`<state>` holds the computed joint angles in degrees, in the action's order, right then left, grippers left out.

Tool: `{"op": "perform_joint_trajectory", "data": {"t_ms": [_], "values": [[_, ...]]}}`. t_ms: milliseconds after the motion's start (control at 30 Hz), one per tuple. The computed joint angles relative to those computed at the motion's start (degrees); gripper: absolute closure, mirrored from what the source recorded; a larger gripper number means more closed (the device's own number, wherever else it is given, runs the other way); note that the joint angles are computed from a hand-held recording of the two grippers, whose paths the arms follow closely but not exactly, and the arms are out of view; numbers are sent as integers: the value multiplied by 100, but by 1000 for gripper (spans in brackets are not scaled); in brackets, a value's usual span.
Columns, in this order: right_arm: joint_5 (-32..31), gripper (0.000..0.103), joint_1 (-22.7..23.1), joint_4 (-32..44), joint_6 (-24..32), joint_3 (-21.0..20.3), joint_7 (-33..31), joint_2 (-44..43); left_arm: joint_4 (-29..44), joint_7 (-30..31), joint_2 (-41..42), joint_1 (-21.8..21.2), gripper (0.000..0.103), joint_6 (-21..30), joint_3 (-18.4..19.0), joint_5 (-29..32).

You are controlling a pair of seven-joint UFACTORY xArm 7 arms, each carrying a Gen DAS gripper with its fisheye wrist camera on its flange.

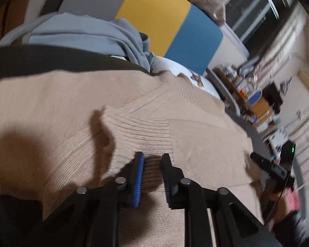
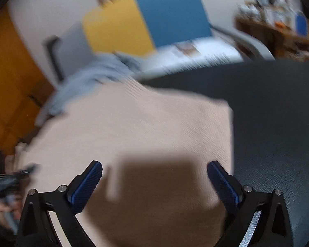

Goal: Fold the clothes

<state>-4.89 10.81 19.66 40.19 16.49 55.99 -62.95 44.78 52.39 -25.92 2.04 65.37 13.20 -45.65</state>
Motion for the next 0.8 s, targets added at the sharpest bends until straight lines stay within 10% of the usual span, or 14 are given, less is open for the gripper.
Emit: {"op": "perform_joint_trajectory", "data": {"t_ms": [133, 433, 600, 800], "values": [[19, 0, 40, -278, -192, -76, 8, -244, 189, -277, 191, 18, 91, 140, -9, -52], [309, 0, 47, 366, -291, -646, -619, 185, 1840, -172, 1141, -391, 60, 71, -440, -331], [501, 0, 51, 1335, -1144, -1491, -1931, 2021, 3378, -703, 2557, -503, 35, 163, -1081, 509], [1385, 13, 400, 3089, -1024, -2390, -3880, 4304, 5481, -1728, 4419, -281, 35, 1326, -1652, 776]]}}
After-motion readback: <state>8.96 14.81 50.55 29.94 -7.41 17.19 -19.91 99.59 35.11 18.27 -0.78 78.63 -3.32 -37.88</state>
